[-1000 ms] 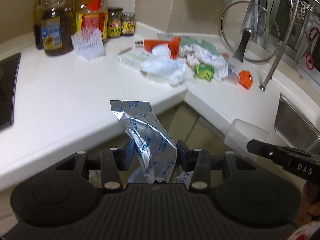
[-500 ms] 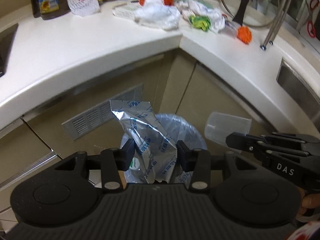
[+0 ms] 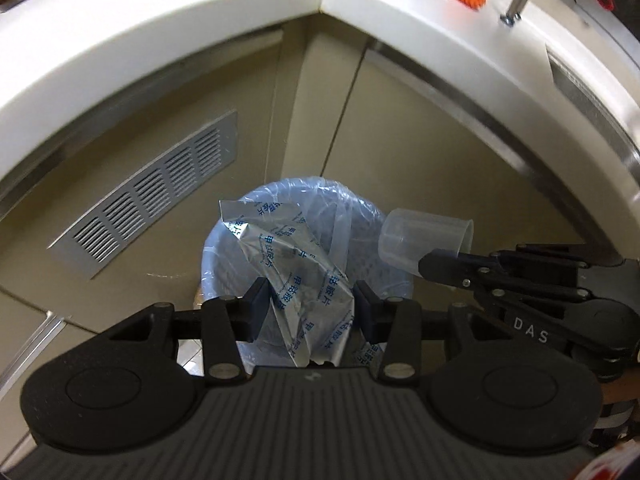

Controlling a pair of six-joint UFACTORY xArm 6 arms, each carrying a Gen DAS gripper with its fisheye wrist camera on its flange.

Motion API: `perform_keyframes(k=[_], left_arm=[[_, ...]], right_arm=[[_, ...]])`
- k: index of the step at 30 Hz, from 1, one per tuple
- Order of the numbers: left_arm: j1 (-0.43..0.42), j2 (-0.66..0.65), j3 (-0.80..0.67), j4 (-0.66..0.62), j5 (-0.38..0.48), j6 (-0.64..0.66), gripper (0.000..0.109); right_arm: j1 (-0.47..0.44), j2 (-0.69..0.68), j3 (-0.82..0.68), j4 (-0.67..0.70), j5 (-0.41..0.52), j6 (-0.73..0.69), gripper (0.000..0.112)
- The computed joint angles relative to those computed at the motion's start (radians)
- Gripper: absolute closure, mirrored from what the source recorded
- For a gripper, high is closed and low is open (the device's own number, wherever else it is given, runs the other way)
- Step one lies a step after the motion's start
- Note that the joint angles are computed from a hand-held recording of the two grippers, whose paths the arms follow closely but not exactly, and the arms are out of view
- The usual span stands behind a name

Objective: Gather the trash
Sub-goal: 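Carry wrapper and cup over the wastebasket and release the wrapper from the left tool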

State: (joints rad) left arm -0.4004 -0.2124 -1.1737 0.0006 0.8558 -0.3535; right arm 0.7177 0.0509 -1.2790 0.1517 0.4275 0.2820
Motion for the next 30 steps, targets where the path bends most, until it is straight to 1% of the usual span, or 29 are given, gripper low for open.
perform_keyframes(k=[5, 8, 16, 18, 22, 24, 30], left_arm=[[0.023, 0.058, 0.004, -0.107, -0.035, 0.12, 0.067], [0.03, 0.092, -0.005, -0.132, -0.042, 0.172, 0.067], [0.036, 0.175, -0.049, -0.187, -0.037, 0.248, 0.066], [0.034, 0.187, -0.052, -0.18, -0.045, 0.246, 0.064], [0.033, 0.191, -0.038, -0.18, -0.07, 0.245, 0.054], [0.035, 0.183, -0.026, -0.18, -0.081, 0.243, 0.053], [0.037, 0.14, 0.008, -0.114, -0.089, 0.196, 0.053]], right_arm=[[-0.006, 0.037, -0.008, -0.052, 0.0, 0.063, 0.11], [-0.007, 0.054, -0.014, -0.088, 0.0, 0.108, 0.11], [-0.01, 0.076, -0.012, -0.157, -0.036, 0.193, 0.11], [-0.011, 0.081, -0.017, -0.166, -0.037, 0.204, 0.11], [-0.017, 0.082, -0.016, -0.172, -0.031, 0.218, 0.11], [-0.017, 0.08, -0.013, -0.175, -0.025, 0.228, 0.11], [-0.013, 0.077, -0.014, -0.157, -0.011, 0.21, 0.11]])
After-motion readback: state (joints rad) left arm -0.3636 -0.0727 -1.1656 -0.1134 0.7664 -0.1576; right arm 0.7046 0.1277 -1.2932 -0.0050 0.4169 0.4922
